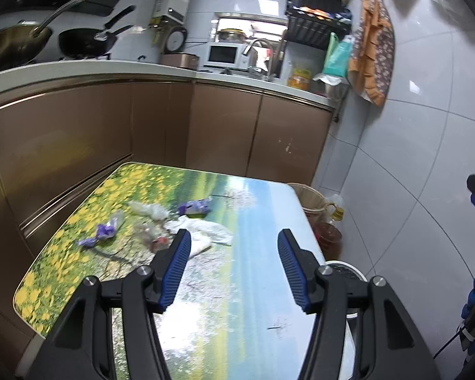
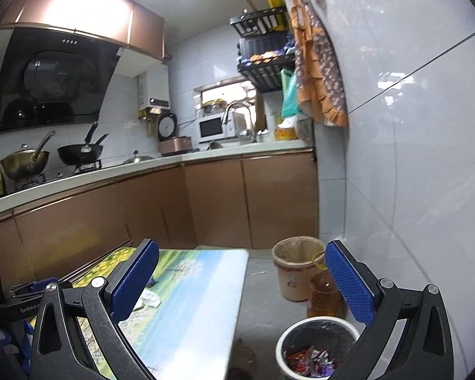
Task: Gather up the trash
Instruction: 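Move both open tools back over the table toward the remaining trash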
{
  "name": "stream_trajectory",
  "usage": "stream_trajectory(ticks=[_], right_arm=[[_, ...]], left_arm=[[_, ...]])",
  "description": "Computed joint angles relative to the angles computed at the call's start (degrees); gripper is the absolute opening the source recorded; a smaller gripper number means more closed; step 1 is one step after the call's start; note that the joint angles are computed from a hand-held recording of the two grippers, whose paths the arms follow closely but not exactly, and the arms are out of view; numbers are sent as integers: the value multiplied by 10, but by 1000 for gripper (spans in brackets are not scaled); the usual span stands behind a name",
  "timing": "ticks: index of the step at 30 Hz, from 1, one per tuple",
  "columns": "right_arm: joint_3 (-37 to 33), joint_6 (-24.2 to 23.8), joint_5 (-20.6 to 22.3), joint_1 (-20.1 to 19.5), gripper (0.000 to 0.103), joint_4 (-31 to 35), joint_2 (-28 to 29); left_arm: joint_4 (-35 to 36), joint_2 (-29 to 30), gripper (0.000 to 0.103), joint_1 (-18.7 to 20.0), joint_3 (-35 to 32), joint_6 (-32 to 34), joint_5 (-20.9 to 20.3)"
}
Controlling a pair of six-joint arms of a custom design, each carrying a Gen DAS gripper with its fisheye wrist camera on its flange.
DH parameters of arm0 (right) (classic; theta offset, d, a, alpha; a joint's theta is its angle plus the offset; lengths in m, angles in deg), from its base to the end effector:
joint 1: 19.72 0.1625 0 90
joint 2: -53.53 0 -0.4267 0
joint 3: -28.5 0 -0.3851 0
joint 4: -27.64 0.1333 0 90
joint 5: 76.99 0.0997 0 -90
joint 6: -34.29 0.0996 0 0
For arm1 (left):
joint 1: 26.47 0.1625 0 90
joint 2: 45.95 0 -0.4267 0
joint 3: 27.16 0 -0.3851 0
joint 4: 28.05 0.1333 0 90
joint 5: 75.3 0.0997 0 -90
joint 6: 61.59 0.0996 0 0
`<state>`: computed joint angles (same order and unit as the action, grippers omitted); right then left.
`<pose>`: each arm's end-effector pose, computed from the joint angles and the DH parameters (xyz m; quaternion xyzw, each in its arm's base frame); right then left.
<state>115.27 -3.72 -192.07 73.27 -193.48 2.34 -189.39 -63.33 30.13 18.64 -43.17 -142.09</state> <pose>0.1254 -0.6551 0.3789 0.0792 -0.6708 0.6454 0.3566 -0.3411 -0.8307 0.1075 0.3322 0.8522 -0.3797 0.1389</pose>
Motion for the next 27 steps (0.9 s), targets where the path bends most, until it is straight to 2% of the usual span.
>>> stream_trajectory(ticks=[6, 10, 14, 20, 24, 27], right_arm=[[-20, 4, 2, -5, 103, 35, 12], [-41, 11, 0, -8, 103, 65, 23], [-73, 17, -8, -8, 103, 105, 39], [-136, -3, -18, -2, 103, 160, 74], [-180, -13, -16, -2, 102, 203, 101], [-218, -7, -10, -8, 99, 253, 121]], left_arm=[[-30, -5, 55, 11, 12, -3, 33], [-33, 4, 55, 15, -3, 4, 64], [-28, 21, 55, 22, -31, 22, 79], [17, 60, 55, 37, -106, 23, 81], [71, 99, 55, 46, -185, 17, 81], [124, 142, 55, 52, -269, 15, 81]])
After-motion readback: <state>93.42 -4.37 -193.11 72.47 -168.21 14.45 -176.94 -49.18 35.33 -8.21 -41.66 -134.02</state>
